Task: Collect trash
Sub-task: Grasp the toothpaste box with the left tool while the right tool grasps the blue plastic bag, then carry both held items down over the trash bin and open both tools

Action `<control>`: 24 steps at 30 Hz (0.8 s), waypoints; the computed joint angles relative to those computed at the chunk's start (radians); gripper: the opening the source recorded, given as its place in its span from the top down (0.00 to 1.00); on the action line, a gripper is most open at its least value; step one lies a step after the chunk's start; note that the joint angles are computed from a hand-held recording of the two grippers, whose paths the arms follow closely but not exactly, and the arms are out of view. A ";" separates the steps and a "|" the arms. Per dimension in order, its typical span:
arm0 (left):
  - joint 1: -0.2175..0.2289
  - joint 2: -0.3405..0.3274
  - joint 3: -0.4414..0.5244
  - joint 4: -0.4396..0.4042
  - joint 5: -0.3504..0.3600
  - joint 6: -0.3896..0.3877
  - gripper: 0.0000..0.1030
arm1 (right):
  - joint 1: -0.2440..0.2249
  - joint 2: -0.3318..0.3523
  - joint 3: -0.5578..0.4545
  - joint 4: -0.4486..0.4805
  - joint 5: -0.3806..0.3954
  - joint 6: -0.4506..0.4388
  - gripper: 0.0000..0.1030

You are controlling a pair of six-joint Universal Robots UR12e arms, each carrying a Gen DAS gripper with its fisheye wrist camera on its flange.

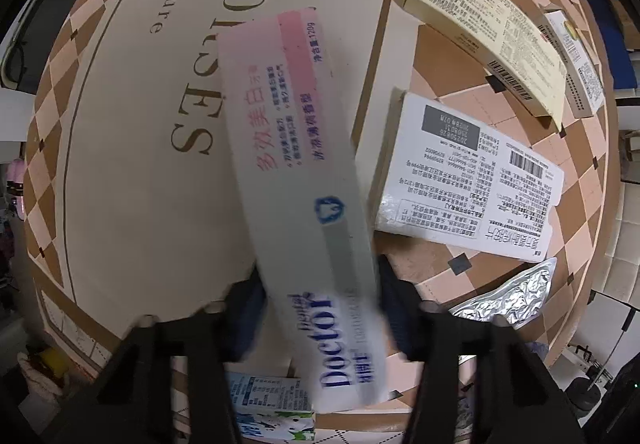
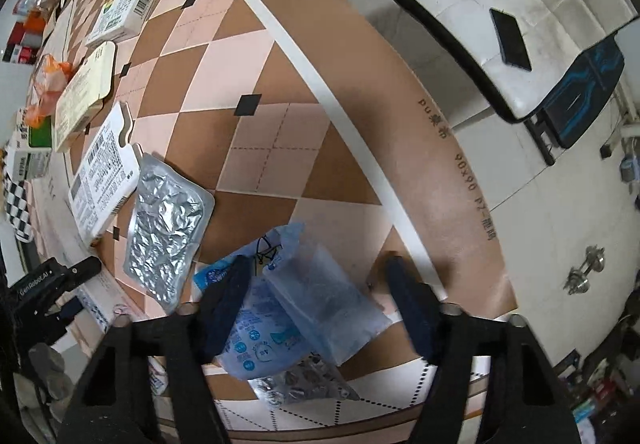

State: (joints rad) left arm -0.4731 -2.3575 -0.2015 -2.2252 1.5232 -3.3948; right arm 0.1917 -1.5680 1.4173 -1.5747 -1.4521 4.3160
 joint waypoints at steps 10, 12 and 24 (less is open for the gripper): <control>-0.026 0.167 -0.239 0.265 0.181 0.166 0.57 | 0.015 -0.016 0.018 -0.025 -0.028 -0.044 0.84; -0.030 0.193 -0.272 0.297 0.195 0.178 0.57 | 0.018 -0.020 0.022 -0.043 -0.031 -0.054 0.85; -0.013 0.356 -0.496 0.519 0.205 0.233 0.57 | 0.074 0.002 -0.075 -0.097 -0.110 -0.061 0.88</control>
